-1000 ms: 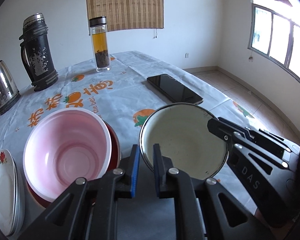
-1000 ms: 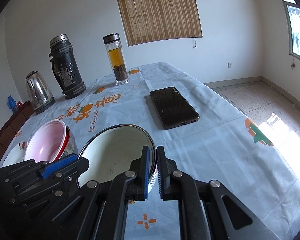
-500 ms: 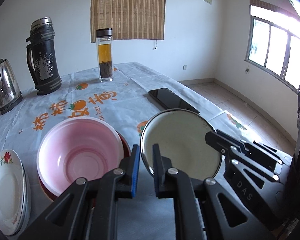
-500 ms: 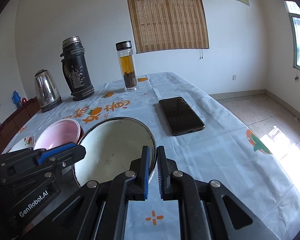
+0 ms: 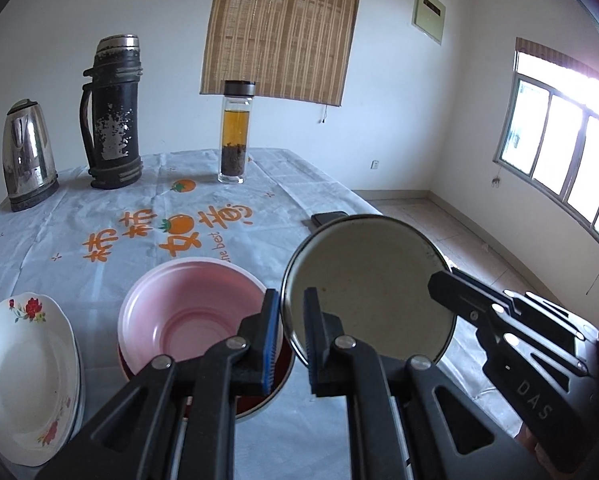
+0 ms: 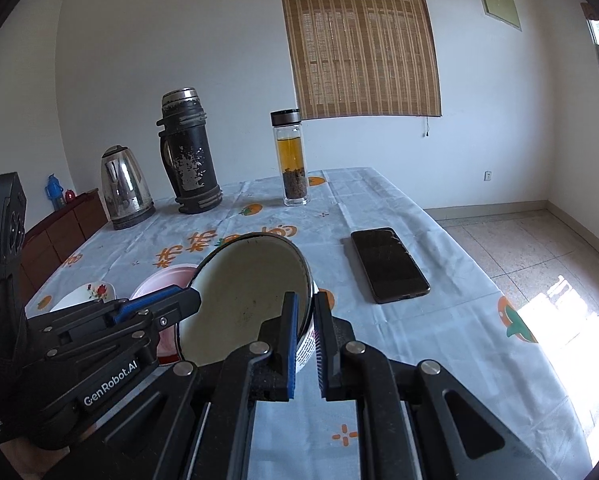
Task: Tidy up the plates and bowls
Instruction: 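Lift the enamel bowl and carry it over the pink bowl with both tools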
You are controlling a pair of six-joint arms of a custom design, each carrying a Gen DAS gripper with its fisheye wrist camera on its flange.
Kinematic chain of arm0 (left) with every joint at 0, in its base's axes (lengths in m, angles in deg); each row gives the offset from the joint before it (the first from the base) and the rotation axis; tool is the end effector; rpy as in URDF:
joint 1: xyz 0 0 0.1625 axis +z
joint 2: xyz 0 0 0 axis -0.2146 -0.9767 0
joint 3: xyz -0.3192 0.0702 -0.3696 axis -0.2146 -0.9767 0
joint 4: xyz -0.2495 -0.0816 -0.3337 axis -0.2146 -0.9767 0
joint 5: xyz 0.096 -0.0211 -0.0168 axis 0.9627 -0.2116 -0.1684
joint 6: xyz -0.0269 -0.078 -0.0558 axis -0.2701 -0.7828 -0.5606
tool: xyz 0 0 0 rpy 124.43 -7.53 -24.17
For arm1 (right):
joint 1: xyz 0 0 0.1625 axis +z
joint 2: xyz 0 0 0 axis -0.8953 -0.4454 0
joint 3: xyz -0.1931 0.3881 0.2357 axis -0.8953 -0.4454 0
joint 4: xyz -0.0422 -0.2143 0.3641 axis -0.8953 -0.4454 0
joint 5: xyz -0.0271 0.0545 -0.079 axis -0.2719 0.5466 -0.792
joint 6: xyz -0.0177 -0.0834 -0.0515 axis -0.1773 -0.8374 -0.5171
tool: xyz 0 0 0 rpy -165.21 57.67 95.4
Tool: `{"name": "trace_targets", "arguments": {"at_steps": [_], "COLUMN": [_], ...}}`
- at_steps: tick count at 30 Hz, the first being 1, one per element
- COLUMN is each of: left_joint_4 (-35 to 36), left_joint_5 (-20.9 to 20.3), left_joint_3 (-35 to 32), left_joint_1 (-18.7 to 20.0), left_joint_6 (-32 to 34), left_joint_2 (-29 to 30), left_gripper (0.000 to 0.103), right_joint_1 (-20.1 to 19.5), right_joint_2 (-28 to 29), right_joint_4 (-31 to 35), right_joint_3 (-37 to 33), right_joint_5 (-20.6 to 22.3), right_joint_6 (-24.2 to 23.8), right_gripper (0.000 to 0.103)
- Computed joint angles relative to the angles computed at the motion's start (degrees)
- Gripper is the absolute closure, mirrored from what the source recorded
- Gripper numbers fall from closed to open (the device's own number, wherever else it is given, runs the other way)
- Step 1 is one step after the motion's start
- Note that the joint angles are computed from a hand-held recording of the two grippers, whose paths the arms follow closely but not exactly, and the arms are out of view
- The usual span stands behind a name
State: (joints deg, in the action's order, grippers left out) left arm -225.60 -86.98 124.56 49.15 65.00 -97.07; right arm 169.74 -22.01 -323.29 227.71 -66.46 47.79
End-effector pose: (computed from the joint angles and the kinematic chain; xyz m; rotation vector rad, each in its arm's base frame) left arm -0.2830 -0.4536 0.1087 0.8855 2.4719 -0.9967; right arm 0.1934 -0.3897 0.1964 0.4318 -2.1290 1.2806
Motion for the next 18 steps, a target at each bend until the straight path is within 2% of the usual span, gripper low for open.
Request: {"name": "trace_targets", "arguments": {"at_steps": [10, 18], "left_joint_4": [-0.8, 0.1], "left_joint_5": [0.5, 1.9], "left_joint_3": [0.7, 0.6], "left_joint_1": [0.8, 2.1], "left_joint_6": [-1.1, -2.7], "left_joint_2": [-2.6, -4.3], "left_gripper": [0.094, 0.094], "right_joint_1": [3.6, 4.9], "right_joint_2": [0.1, 0.8], "right_joint_4": [4.6, 9.1], "right_joint_3": [-3.1, -5.2], "right_joint_5": [-2.2, -1.9], "right_joint_6": [-0.4, 0.4], "right_gripper": [0.094, 0.094]}}
